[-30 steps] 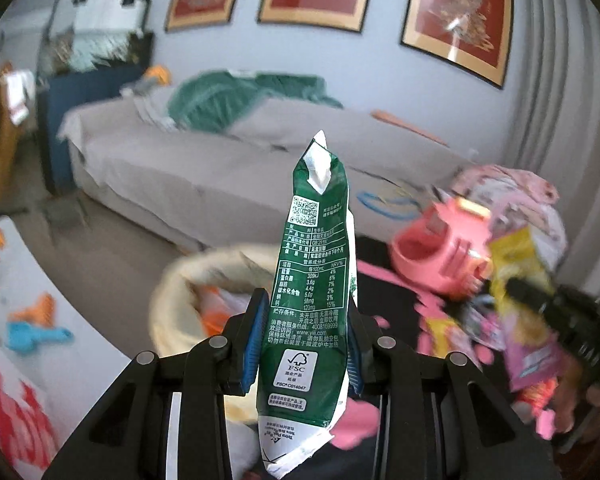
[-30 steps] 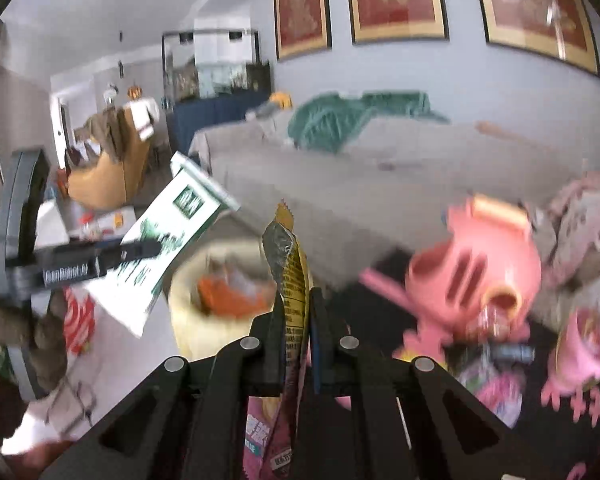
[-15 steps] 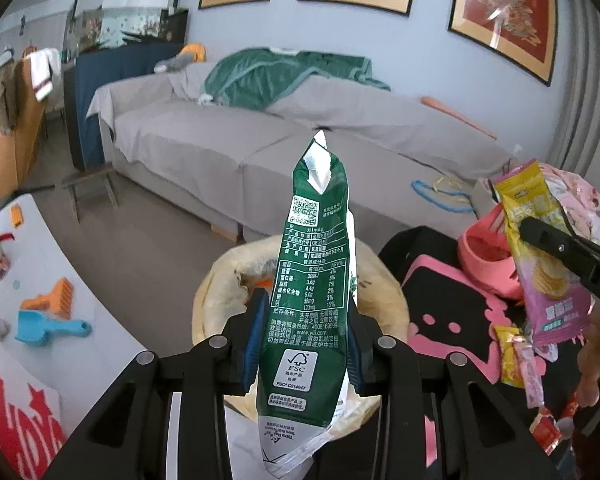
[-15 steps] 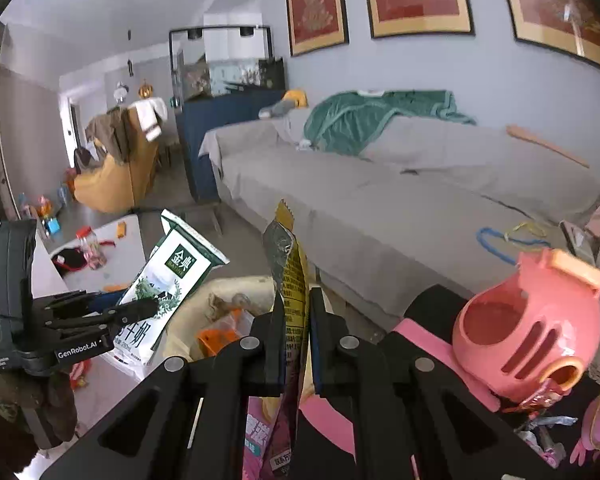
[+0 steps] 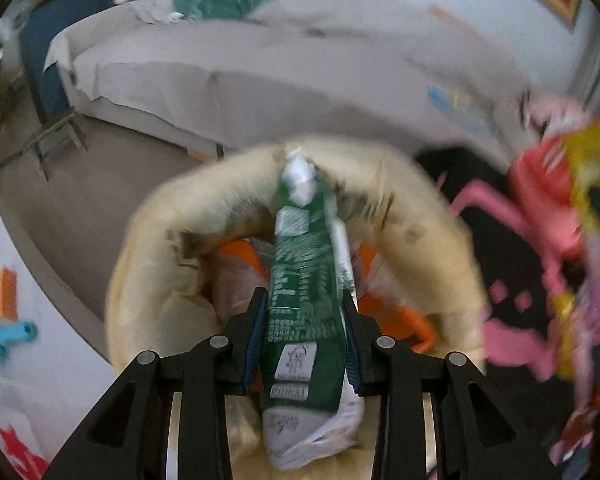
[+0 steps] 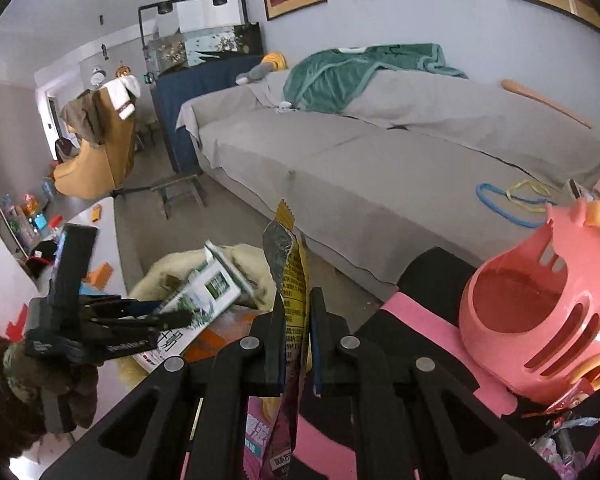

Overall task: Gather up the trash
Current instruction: 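Release the milk carton into the trash bag with the left tool while the right releases the chips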

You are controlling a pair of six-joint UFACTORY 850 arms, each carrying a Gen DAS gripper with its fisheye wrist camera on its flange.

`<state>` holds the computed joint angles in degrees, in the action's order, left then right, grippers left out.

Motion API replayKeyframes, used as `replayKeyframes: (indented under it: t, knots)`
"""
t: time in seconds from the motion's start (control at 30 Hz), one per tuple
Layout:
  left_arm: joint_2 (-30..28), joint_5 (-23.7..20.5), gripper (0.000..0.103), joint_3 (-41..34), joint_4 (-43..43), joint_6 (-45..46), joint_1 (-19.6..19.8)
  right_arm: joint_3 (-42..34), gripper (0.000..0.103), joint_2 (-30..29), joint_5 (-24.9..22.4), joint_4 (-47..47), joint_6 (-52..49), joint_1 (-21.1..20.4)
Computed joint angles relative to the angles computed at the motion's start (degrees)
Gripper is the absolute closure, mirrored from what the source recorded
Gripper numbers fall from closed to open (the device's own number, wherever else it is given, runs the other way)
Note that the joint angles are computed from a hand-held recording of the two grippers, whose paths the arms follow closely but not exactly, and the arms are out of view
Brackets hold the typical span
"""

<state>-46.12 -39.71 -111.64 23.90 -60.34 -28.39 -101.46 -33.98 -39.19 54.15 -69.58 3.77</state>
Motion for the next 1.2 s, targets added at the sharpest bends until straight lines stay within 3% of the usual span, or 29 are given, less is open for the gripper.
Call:
replayKeyframes:
  t: [0.1, 0.17, 0.33, 0.47, 0.57, 0.77, 0.93, 1.07, 1.2]
  knots:
    - [-5.62, -4.87, 0.069, -7.13, -7.34, 9.45, 0.46, -2.65, 0.094, -2.23, -1.09, -2.24, 3.12, 0.09]
    - [-7.7, -6.53, 0.069, -9.59, -8.28, 10.82, 0.56, -3.66, 0.094, -3.14, -1.42, -2.98, 4.04, 0.2]
    - [-4.83, -0.2, 0.068, -4.9, -10.95, 8.72, 1.8, -5.42, 0.094, -4.83, -2.36, -4.27, 5.33, 0.68]
    - [-0.58, 4.78, 0.056, 0.67, -8.36, 4.54, 1.88, -4.96, 0.094, -4.81, -2.23, -5.28, 5.42, 1.36]
    - [2.65, 7.05, 0.053, 4.15, -5.24, 1.33, 1.72, -4.29, 0.094, -4.37, -2.25, -5.34, 5.63, 1.88]
    - [11.39, 10.85, 0.049, 14.71, 14.39, -18.3, 0.57, -4.97, 0.094, -4.8, -3.93, -5.78, 6.07, 3.57]
    - [18.3, 8.49, 0.048, 23.27, 34.11, -40.31, 0.01, -6.04, 0.094, -6.28, -6.65, -6.36, 8.62, 6.19]
    - [22.16, 9.25, 0.047, 29.09, 38.75, -48.88, 1.26, -9.65, 0.094, -10.07, -11.08, -9.95, 13.21, 9.42]
    - [24.5, 10.23, 0.047, 33.42, 40.56, -53.25, 1.76, -18.41, 0.094, -17.58, -16.99, -22.84, 23.8, 13.24]
